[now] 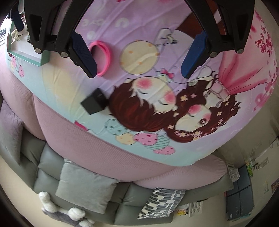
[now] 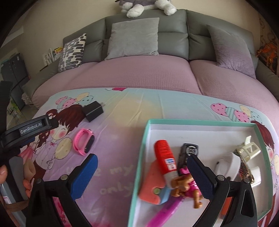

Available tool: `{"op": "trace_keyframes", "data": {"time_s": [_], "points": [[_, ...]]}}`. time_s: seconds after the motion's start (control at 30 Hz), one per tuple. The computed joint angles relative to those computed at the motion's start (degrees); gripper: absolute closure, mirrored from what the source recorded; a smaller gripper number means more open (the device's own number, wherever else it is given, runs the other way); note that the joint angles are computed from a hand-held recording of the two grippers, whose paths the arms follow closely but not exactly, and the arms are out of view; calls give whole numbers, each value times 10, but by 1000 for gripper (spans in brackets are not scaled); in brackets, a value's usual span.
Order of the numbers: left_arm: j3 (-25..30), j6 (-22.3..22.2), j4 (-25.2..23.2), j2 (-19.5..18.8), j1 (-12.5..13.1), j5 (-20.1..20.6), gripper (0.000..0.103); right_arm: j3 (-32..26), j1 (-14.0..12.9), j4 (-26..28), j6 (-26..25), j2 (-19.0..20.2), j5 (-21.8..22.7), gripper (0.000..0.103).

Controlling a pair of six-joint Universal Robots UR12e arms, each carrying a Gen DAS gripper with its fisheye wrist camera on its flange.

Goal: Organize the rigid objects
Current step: 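Withdraw both grippers from the tray toward the pink watch and black adapter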

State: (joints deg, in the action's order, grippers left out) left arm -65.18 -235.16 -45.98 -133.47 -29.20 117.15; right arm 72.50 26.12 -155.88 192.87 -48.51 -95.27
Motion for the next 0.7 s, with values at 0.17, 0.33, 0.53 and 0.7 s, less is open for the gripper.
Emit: {"op": "trace_keyframes", "data": {"time_s": [0.17,0.33,0.53,0.7], "points": [[-10,7,-36,4,8,-14,6,-23,10,-6,-20,17,9,0],[-20,19,-47,6,16,-39,6,-52,19,21,-30,36,21,0],[-34,18,-51,13,23,-55,6,-83,21,52,-22,55,39,0],[-53,10,-33,22,30,-69,6,-113,25,78,-21,75,34,0]]}}
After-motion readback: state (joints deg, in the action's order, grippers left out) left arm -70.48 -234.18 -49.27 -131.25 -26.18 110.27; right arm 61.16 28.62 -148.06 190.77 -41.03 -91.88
